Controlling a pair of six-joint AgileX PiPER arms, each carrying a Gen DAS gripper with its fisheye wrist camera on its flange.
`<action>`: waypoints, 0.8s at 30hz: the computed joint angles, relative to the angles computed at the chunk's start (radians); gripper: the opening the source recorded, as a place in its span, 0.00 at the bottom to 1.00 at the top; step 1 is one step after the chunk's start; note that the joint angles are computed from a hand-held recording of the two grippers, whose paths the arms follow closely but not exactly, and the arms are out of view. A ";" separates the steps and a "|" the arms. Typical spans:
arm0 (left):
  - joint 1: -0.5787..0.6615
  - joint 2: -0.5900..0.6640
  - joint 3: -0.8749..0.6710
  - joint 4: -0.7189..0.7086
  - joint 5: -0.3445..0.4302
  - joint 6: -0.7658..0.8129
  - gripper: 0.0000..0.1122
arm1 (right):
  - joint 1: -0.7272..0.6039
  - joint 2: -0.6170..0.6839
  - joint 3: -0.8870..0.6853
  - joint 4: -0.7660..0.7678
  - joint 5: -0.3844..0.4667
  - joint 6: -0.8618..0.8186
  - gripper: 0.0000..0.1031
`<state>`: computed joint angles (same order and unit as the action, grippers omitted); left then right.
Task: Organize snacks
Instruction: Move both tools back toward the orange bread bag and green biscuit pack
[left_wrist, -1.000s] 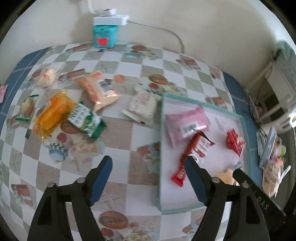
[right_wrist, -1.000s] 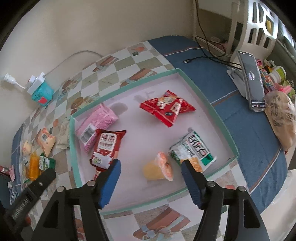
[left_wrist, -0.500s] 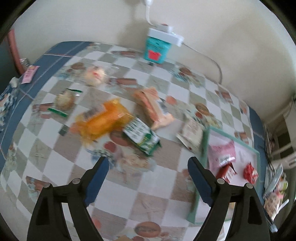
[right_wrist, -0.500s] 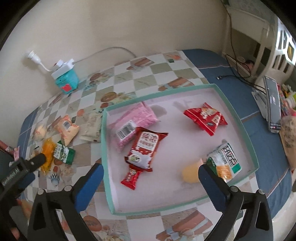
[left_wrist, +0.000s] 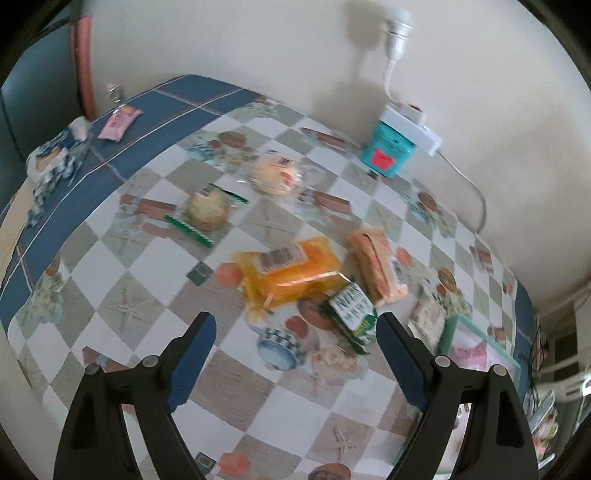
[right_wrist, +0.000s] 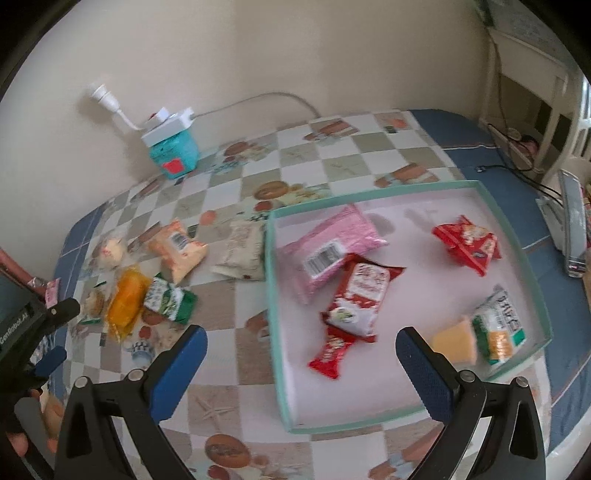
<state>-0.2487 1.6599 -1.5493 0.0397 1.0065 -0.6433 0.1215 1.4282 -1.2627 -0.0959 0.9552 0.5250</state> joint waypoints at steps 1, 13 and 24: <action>0.015 -0.004 0.008 -0.004 -0.004 0.000 0.80 | 0.013 0.005 -0.002 -0.001 -0.001 0.007 1.00; 0.154 -0.033 0.078 -0.022 -0.046 0.026 0.88 | 0.136 0.085 -0.062 0.012 -0.037 0.055 1.00; 0.250 0.000 0.098 -0.103 -0.085 0.074 0.88 | 0.171 0.177 -0.138 0.007 -0.074 0.059 1.00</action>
